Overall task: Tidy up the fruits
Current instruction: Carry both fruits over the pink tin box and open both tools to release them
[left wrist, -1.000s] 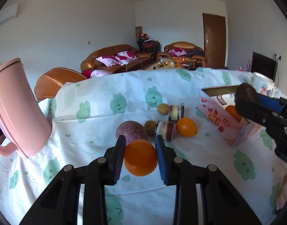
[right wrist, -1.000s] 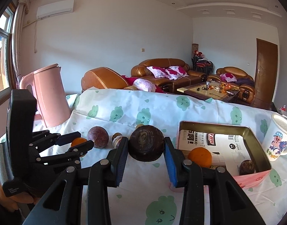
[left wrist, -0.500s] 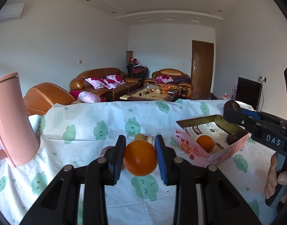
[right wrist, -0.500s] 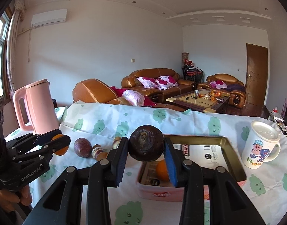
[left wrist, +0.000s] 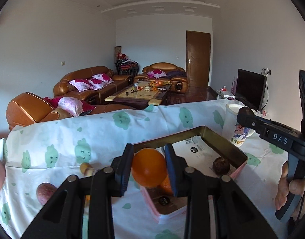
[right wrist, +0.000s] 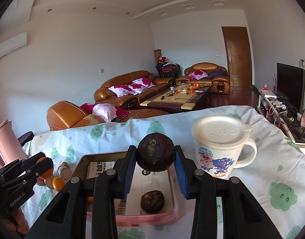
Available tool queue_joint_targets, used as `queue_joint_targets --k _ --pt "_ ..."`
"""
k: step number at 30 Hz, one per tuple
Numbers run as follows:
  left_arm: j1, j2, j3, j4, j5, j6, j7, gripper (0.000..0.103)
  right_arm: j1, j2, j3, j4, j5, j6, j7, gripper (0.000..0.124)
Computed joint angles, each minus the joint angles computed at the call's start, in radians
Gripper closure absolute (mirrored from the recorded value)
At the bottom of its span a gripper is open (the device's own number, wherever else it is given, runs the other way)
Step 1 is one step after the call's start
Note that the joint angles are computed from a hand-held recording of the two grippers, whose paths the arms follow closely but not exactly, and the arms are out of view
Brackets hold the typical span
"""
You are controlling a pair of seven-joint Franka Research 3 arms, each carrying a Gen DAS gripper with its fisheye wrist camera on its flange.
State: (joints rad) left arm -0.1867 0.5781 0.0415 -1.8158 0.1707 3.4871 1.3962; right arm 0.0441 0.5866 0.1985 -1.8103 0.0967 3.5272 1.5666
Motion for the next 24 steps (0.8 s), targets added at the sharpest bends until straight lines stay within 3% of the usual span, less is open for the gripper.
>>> queue_joint_targets --k 1,5,9,13,18,22,23,24 --pt "-0.007 0.018 -0.004 0.029 -0.001 -0.022 0.001 0.069 -0.004 0.009 0.0 0.016 -0.002 -0.018 0.001 0.084" --pt "-0.118 0.084 0.078 0.132 -0.04 -0.106 0.004 0.069 -0.101 0.064 0.106 0.09 -0.072 -0.118 0.008 0.084" --pt "-0.219 0.134 0.181 0.204 -0.046 -0.189 -0.049 0.069 -0.082 0.098 0.105 0.144 -0.053 -0.194 -0.058 0.084" --pt "-0.258 0.16 0.23 0.235 -0.011 -0.234 -0.107 0.069 -0.097 0.126 0.139 0.181 -0.02 -0.248 -0.119 0.084" --pt "-0.264 0.169 0.245 0.25 0.045 -0.249 -0.168 0.068 -0.102 0.142 0.157 0.206 0.034 -0.287 -0.179 0.084" --pt "-0.278 0.171 0.269 0.254 0.09 -0.258 -0.219 0.065 -0.139 0.157 0.209 0.222 0.084 -0.322 -0.23 0.084" --pt "-0.278 0.171 0.271 0.257 0.101 -0.26 -0.231 0.064 -0.143 0.158 0.215 0.224 0.098 -0.327 -0.24 0.084" --pt "-0.295 0.174 0.294 0.257 0.109 -0.261 -0.252 0.056 -0.149 0.159 0.223 0.226 0.112 -0.333 -0.251 0.083"
